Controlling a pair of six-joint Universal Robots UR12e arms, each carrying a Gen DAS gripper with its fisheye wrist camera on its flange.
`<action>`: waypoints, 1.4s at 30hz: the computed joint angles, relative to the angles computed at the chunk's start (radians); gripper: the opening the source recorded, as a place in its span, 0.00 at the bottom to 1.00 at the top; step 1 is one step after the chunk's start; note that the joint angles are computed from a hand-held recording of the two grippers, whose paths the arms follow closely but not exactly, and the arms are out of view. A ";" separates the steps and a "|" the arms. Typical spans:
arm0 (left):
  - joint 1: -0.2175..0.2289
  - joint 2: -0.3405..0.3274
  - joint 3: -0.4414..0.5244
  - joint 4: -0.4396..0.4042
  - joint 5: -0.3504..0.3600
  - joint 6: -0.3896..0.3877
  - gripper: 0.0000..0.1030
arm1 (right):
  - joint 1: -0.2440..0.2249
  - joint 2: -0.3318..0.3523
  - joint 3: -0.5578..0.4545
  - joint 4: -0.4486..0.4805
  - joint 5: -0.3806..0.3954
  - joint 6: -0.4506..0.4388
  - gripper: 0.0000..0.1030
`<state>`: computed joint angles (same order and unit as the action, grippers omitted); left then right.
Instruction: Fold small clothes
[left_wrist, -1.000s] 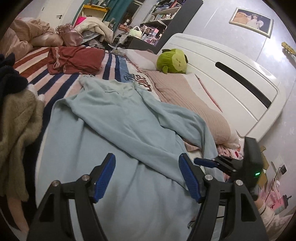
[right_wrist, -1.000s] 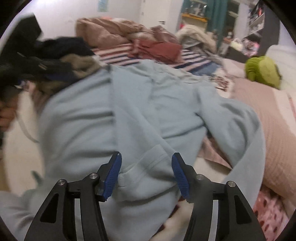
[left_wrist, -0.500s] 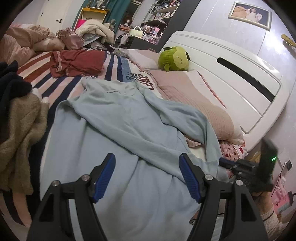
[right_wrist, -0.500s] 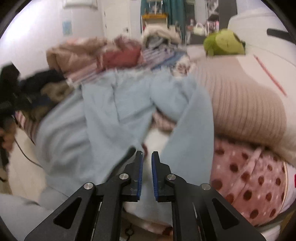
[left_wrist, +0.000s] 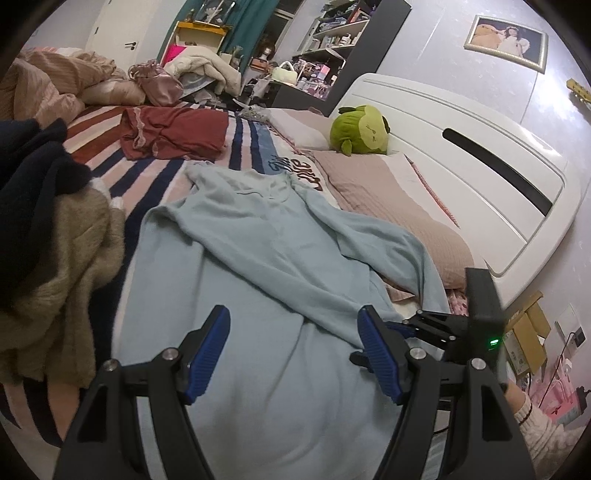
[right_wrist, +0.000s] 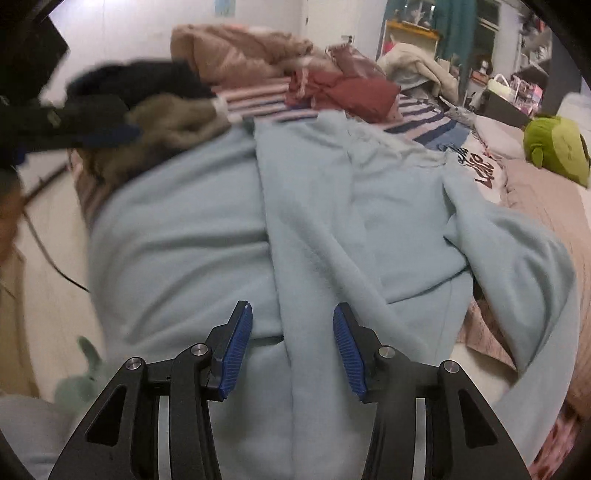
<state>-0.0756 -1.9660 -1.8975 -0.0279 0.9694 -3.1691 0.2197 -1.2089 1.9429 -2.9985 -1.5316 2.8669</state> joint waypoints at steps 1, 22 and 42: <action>0.001 -0.001 0.000 0.002 0.001 -0.003 0.66 | 0.007 0.006 -0.004 -0.008 -0.036 0.001 0.26; 0.001 0.009 -0.009 0.034 0.028 -0.002 0.68 | -0.078 -0.106 0.082 -0.028 0.232 0.110 0.43; -0.047 0.013 0.016 0.001 0.032 0.032 0.71 | -0.135 -0.142 0.214 -0.198 -0.113 0.305 0.05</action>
<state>-0.1221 -1.9532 -1.8818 -0.0271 1.0014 -3.1375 0.0851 -1.3508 2.1567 -3.1967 -1.6444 3.1715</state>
